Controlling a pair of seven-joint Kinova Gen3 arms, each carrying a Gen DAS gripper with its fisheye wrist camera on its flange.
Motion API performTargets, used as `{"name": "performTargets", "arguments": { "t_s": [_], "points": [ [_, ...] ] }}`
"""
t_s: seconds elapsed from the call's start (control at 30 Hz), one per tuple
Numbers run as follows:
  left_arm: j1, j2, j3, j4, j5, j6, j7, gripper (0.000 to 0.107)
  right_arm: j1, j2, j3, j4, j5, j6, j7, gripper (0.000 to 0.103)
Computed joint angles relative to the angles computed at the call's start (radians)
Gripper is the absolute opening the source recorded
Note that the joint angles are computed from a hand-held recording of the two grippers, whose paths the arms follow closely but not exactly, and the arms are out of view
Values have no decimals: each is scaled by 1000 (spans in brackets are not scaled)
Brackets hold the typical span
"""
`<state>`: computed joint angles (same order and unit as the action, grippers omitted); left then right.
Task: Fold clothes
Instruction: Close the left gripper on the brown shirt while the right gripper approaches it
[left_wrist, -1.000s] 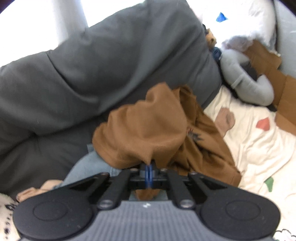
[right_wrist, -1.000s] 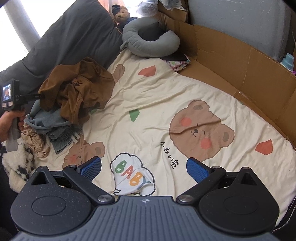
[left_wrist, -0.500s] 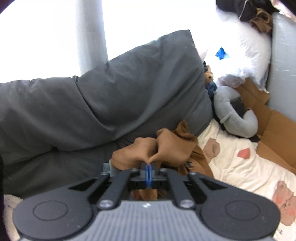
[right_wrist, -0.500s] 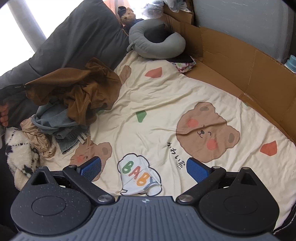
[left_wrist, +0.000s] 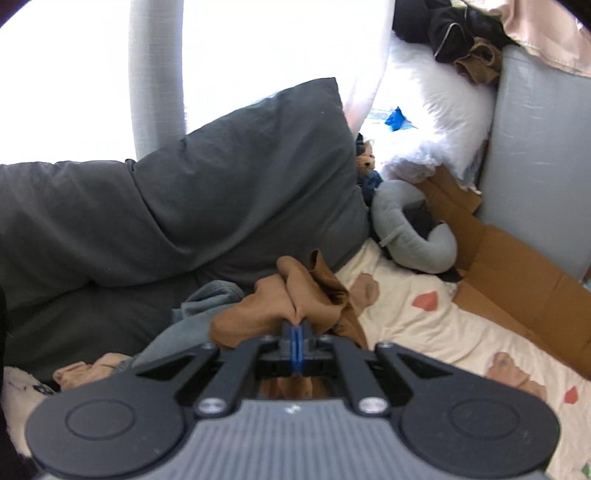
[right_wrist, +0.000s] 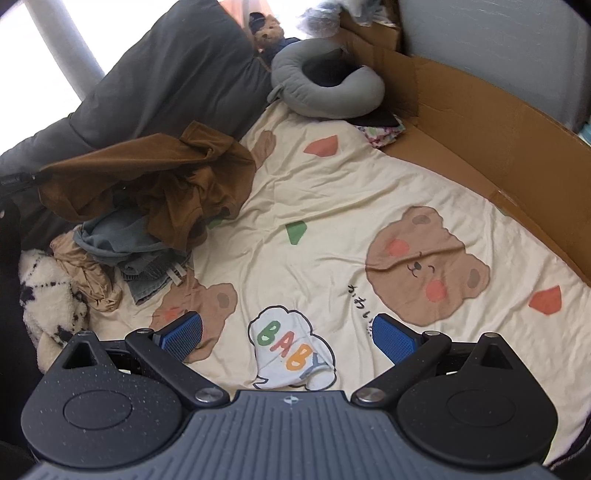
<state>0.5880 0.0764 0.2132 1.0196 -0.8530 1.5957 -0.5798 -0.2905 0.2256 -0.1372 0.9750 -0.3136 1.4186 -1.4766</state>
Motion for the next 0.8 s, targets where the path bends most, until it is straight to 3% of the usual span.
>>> {"name": "performTargets", "arguments": {
  "t_s": [0.17, 0.53, 0.6, 0.8],
  "points": [
    [5, 6, -3, -28, -10, -4, -12, 1, -32, 32, -21, 38, -15, -36, 0, 100],
    [-32, -7, -26, -18, -14, -26, -75, 1, -74, 51, -82, 292, -196, -385, 4, 99],
    [-55, -17, -30, -8, -5, -46, -96, 1, -88, 68, -93, 317, -212, -441, 4, 86],
    [-125, -33, -36, 10, 15, -92, -170, 1, -83, 135, -157, 413, -348, -649, 56, 80]
  ]
}}
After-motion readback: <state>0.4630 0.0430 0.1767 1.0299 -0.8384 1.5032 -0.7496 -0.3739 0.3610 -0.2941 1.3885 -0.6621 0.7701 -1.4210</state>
